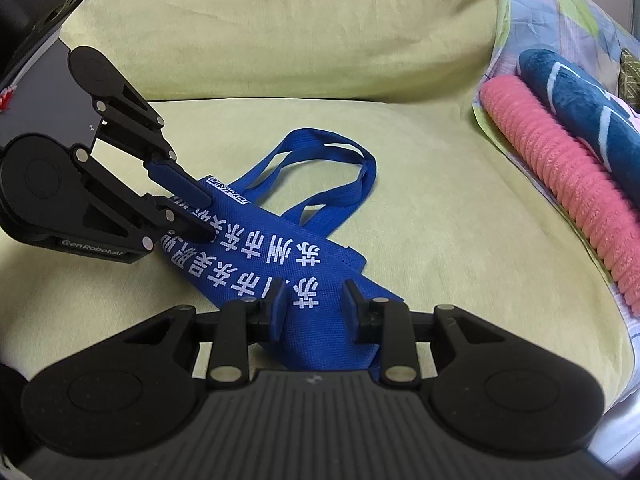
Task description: Fold shopping bag
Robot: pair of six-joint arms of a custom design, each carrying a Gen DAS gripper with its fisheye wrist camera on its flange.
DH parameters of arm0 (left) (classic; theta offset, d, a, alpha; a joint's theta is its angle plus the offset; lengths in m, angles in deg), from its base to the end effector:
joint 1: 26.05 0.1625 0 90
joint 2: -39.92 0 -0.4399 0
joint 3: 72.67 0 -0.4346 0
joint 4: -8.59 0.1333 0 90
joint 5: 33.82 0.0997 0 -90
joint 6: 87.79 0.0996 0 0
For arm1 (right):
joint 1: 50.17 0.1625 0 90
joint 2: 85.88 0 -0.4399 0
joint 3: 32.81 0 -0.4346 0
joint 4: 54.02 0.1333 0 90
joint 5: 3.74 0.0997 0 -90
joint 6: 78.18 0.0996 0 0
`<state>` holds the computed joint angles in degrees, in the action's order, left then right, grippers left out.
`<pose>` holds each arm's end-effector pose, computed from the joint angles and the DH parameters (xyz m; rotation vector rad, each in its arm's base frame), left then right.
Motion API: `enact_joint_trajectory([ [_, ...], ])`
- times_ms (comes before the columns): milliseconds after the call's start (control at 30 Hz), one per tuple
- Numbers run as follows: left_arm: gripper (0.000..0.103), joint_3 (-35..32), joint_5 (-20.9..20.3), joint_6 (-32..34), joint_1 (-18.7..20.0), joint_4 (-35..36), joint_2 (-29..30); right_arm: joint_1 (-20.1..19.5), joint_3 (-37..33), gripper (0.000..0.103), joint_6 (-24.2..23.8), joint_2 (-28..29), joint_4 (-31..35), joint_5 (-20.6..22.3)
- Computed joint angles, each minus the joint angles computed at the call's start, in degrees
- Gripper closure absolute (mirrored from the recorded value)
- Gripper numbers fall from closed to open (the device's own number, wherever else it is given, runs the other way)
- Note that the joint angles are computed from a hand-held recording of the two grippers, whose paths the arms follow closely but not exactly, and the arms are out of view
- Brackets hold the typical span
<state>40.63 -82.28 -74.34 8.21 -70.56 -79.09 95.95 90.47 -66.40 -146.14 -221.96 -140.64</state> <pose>-0.1454 -0.3402 0.5073 1.4107 1.9726 -0.2302 0.4732 -0.2447 0.1171 0.7999 -2.3336 0.8642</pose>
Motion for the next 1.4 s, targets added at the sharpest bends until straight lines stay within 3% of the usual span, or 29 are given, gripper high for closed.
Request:
enact_joint_trajectory([
  [333,0.079,0.21,0.72,-0.76,-0.67,0.63,-0.27,-0.04,0.05,0.076,-0.08,-0.23,0.13,0.18],
  [733,0.067,-0.73,2.37,1.14,-5.23,9.28,-2.30,-0.89,1.11,0.076,-0.78,-1.20,-1.78,2.18],
  [867,0.063,3.16,6.75,10.67,-10.97,13.07,-8.10,-0.97,1.36,0.076,-0.80,-1.43,-2.06,2.62],
  [1000,0.054,10.19,14.06,27.66,-17.72,15.75,-18.55,-1.13,1.64,0.076,-1.15,-1.54,-2.79,2.99],
  [1067,0.052,12.88,15.95,35.90,-18.56,14.73,-22.29,-1.13,1.76,0.076,-1.25,-1.47,-3.27,2.98],
  [1133,0.052,16.04,17.40,45.28,-18.00,8.62,-25.37,-1.18,1.90,0.075,-1.47,-1.31,-4.01,3.05],
  [1233,0.052,20.91,18.66,60.17,-14.68,-6.66,-26.63,-1.33,2.05,0.075,-1.73,-1.25,-4.68,3.30],
  [1333,0.056,21.42,17.29,64.84,-11.20,-12.77,-23.44,-1.64,2.32,0.075,-2.11,-1.31,-5.62,3.79],
  [1400,0.058,19.49,15.92,61.62,-9.26,-12.37,-19.99,-1.73,2.45,0.075,-2.67,-1.14,-6.44,3.93],
])
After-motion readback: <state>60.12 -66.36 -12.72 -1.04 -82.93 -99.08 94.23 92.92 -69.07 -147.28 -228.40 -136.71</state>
